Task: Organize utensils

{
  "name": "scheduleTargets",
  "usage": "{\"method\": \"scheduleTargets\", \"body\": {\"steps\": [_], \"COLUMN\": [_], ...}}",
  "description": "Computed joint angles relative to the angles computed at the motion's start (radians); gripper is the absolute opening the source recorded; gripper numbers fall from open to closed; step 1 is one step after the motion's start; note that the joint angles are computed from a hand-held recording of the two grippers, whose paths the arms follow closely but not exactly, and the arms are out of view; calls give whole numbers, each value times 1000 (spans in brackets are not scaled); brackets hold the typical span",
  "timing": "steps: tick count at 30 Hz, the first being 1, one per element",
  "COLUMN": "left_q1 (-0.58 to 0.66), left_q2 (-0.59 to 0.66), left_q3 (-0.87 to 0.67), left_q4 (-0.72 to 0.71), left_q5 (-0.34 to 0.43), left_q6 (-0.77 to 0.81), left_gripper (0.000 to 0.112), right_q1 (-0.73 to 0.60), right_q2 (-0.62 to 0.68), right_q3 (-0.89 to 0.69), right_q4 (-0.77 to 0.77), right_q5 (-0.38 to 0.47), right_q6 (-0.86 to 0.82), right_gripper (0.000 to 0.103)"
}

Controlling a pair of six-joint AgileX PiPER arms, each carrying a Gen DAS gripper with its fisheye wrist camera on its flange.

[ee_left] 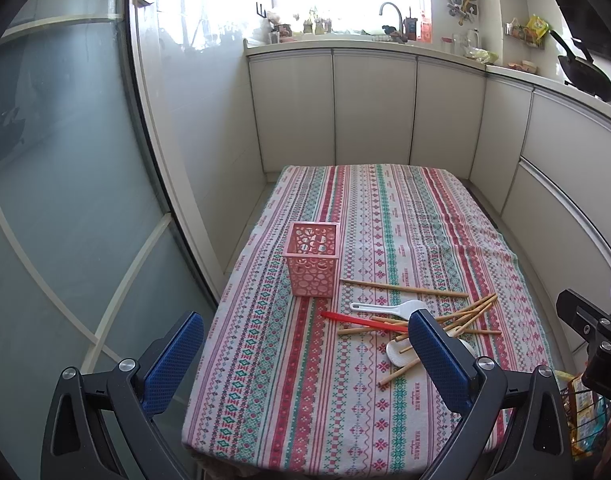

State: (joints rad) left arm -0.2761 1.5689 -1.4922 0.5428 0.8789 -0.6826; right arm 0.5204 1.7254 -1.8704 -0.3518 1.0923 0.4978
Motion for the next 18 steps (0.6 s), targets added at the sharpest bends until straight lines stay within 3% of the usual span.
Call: {"method": "scheduleTargets", "body": {"steps": [9, 16, 18], "left_q1": [12, 57, 73], "left_q2": [28, 74, 116], "left_q3": [-20, -66, -116], "left_q4": [-35, -204, -280], "left_q5": [-12, -59, -41], "left_q6": [42, 210, 288], "left_gripper": [103, 103, 103], "right_q1": [-23, -91, -128], "right_q2": [10, 85, 121], "right_q3": [-10, -115, -170], "right_q4": [30, 133, 191], "right_q5": [0, 62, 93], "right_q6": [-24, -97, -122], "right_gripper": [103, 103, 103]}}
